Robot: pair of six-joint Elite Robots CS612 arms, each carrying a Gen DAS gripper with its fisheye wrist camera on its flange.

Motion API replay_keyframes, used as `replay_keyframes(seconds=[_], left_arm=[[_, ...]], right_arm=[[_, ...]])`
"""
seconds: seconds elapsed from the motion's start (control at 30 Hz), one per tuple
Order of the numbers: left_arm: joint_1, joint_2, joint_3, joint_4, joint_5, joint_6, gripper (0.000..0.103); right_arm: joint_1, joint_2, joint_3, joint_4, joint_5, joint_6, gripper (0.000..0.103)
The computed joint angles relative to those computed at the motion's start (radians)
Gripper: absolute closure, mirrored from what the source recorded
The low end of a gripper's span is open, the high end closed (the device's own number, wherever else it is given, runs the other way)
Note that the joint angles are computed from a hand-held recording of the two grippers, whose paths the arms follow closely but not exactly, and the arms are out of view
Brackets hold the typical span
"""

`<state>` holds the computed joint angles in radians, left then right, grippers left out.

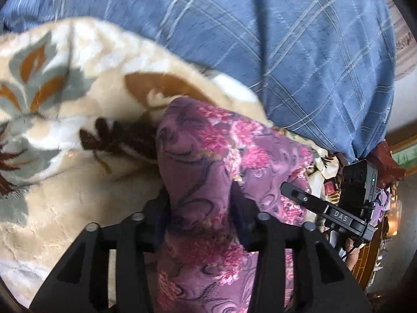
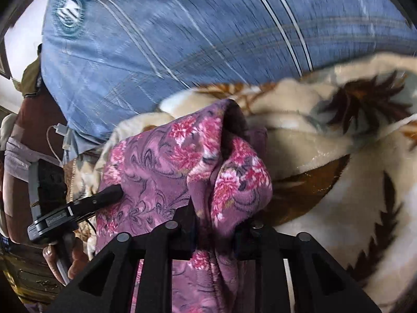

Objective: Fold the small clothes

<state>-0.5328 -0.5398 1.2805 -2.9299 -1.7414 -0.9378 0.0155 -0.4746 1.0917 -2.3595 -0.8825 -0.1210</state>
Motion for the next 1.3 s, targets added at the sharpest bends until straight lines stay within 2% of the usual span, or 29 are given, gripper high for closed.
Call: replay_keyframes(seconds=[0.07,0.13,0.17,0.27,0.33,0.43,0.53,0.57,0.6,0.63,0.7,0.73,0.77,0.83,0.93,1.07,1.13,1.2,1.3], left_arm=[[-0.006,-0.023,0.034,-0.021,0.019,0.005,0.058],[-0.025,-0.077,0.094,-0.025,0.075,0.043,0.055],[-0.034,-0.098,0.124,-0.045,0.093,0.06,0.047],[-0.074,-0.175,0.239,-0.1,0.147,0.101,0.038],[-0.101,-0.209,0.308,-0.136,0.163,0.102,0.034],[-0.13,-0.22,0.362,-0.143,0.16,0.066,0.032],[-0.137,-0.201,0.375,-0.154,0.112,-0.023,0.032],[-0.136,-0.191,0.379,-0.182,0.094,-0.042,0.032],[-0.139,-0.184,0.381,-0.203,0.089,-0.056,0.032],[-0.139,-0.179,0.381,-0.205,0.088,-0.074,0.033],[-0.138,-0.174,0.384,-0.217,0.082,-0.095,0.059],[-0.133,-0.174,0.387,-0.226,0.069,-0.103,0.086],[-0.129,-0.176,0.39,-0.23,0.062,-0.118,0.088],[-0.123,-0.184,0.41,-0.29,0.05,-0.142,0.093],[-0.125,-0.207,0.439,-0.351,0.063,-0.125,0.094],[-0.138,-0.231,0.459,-0.313,0.114,-0.075,0.096],[-0.147,-0.233,0.466,-0.282,0.145,-0.046,0.096],[-0.146,-0.218,0.46,-0.265,0.142,-0.053,0.096],[-0.145,-0.199,0.46,-0.265,0.139,-0.075,0.096]], right_arm=[[-0.001,-0.008,0.014,-0.01,-0.009,0.008,0.067],[-0.003,-0.047,0.065,-0.027,-0.037,-0.002,0.062],[-0.006,-0.075,0.107,-0.056,-0.04,-0.008,0.059],[-0.021,-0.182,0.286,-0.199,-0.054,-0.01,0.039],[-0.03,-0.229,0.373,-0.253,-0.06,0.001,0.039],[-0.053,-0.267,0.492,-0.318,-0.019,0.042,0.039],[-0.06,-0.264,0.533,-0.296,0.0,0.063,0.045],[-0.061,-0.259,0.538,-0.299,0.013,0.075,0.054],[-0.06,-0.255,0.541,-0.3,0.018,0.081,0.067],[-0.061,-0.253,0.543,-0.3,0.029,0.086,0.073],[-0.061,-0.257,0.552,-0.321,0.04,0.093,0.085],[-0.061,-0.264,0.557,-0.327,0.031,0.095,0.088],[-0.061,-0.271,0.56,-0.32,0.031,0.091,0.094],[-0.064,-0.288,0.567,-0.297,0.05,0.075,0.095],[-0.063,-0.32,0.595,-0.32,0.058,0.06,0.095],[-0.059,-0.352,0.64,-0.361,0.039,0.064,0.095],[-0.053,-0.348,0.649,-0.362,0.012,0.061,0.095],[-0.043,-0.328,0.642,-0.362,-0.026,0.063,0.095],[-0.034,-0.292,0.616,-0.328,-0.04,0.071,0.095]])
